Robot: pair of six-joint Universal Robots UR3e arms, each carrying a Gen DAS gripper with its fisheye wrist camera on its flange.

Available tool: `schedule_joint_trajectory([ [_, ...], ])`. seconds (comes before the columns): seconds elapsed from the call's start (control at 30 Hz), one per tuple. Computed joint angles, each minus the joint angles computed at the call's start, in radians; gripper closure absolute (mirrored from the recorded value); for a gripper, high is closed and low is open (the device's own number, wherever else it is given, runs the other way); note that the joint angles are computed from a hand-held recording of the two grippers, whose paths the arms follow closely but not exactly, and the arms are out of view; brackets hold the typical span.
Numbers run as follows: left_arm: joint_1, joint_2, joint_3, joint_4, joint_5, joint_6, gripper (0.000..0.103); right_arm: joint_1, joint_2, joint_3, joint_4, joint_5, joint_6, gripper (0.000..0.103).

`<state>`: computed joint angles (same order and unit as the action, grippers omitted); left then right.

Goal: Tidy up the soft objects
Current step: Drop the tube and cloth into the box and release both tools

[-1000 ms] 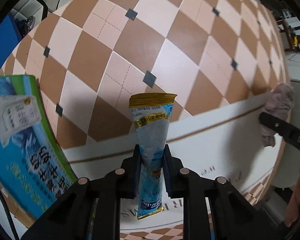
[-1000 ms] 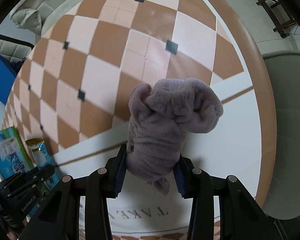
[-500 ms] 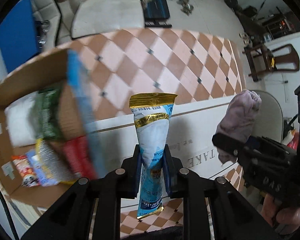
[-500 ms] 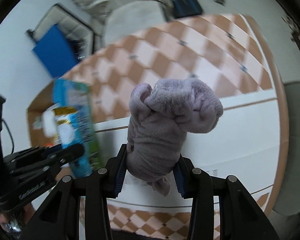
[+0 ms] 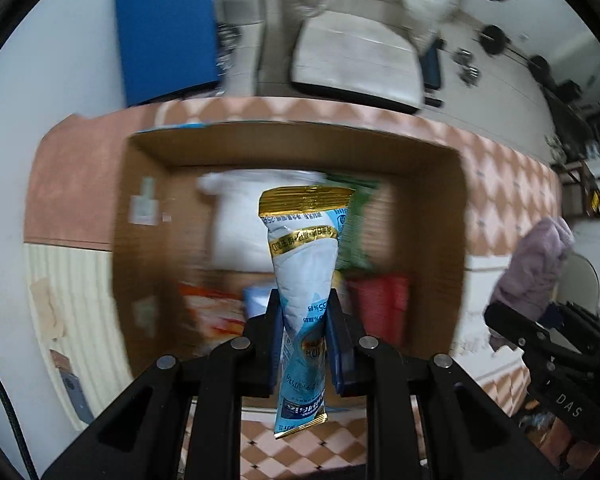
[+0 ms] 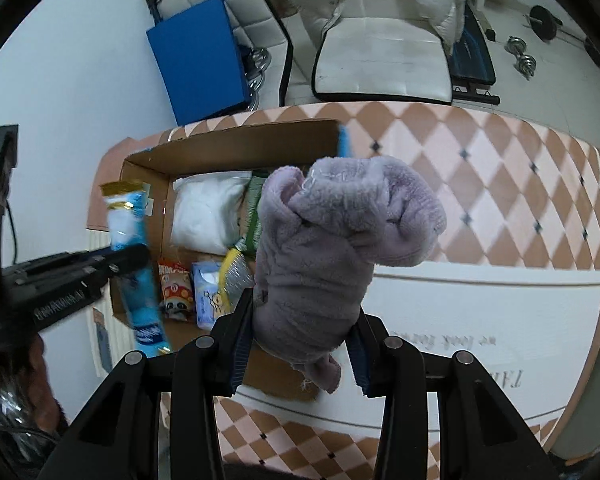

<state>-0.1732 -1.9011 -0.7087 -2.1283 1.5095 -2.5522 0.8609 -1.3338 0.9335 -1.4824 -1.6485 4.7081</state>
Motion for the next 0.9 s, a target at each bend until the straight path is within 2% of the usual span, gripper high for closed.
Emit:
schedule_joint_trajectory([
  [0.1,0.038,-0.115,0.124,-0.013,0.033,0.014,0.086,-0.053,0.09,-0.063,0.01,0.03,-0.041,0.059],
  [0.23,0.044,-0.272,0.258,0.002,0.086,0.006,0.086,-0.118,0.13,-0.006,-0.048,0.073,-0.077,0.059],
  [0.33,0.025,-0.331,0.263,0.049,0.129,-0.003,0.086,-0.133,0.153,0.009,-0.059,0.095,-0.076,0.059],
  [0.37,0.024,-0.353,0.284,0.045,0.14,-0.002,0.086,-0.143,0.134,0.069,-0.088,0.102,-0.081,0.059],
  [0.57,-0.013,-0.394,0.224,0.134,0.205,0.001,0.086,-0.174,0.143,0.15,-0.135,0.132,-0.089,0.059],
  [0.77,-0.017,-0.438,0.282,0.112,0.221,-0.003,0.083,-0.198,0.164,0.15,-0.137,0.137,-0.086,0.056],
  [0.9,-0.01,-0.46,0.344,0.074,0.203,-0.011,0.073,-0.203,0.186,0.116,-0.122,0.128,-0.081,0.036],
])
